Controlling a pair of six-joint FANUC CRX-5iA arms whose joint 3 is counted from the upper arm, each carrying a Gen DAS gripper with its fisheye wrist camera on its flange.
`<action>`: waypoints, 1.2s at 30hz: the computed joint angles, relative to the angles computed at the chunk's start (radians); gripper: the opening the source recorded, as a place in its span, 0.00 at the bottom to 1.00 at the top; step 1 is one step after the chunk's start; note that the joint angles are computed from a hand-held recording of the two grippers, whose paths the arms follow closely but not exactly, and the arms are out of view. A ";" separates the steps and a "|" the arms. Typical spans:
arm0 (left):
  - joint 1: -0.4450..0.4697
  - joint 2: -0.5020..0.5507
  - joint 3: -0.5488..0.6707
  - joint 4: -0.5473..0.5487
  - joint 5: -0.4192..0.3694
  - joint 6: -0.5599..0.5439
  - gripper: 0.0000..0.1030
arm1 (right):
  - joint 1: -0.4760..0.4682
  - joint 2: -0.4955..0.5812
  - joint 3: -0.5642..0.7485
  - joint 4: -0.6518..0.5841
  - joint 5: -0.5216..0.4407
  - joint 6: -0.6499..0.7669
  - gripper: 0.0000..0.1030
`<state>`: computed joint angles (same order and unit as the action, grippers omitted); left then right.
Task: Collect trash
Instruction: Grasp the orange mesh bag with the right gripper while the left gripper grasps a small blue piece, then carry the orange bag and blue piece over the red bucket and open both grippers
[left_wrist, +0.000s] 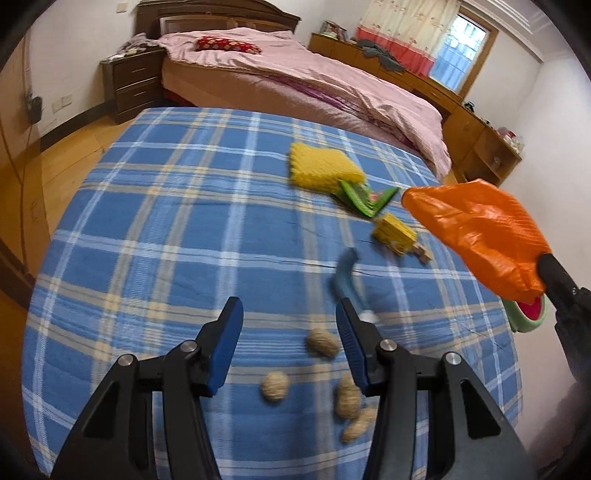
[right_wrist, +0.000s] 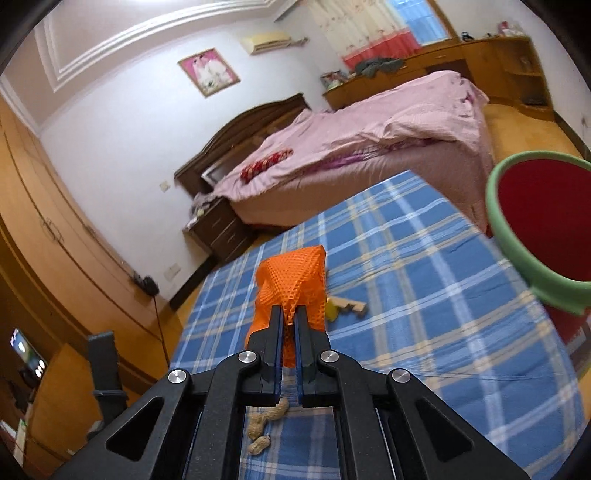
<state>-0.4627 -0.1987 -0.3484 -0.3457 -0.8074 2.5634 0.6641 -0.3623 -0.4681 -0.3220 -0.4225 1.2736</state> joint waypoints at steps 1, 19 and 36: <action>-0.005 0.012 0.011 0.000 -0.001 -0.006 0.50 | -0.005 -0.011 -0.009 0.010 0.004 -0.013 0.05; -0.002 0.171 0.101 0.104 0.015 -0.134 0.21 | -0.059 -0.152 -0.167 0.262 0.066 -0.283 0.05; -0.050 0.183 0.179 0.187 0.102 -0.286 0.17 | -0.166 -0.224 -0.217 0.291 0.111 -0.334 0.05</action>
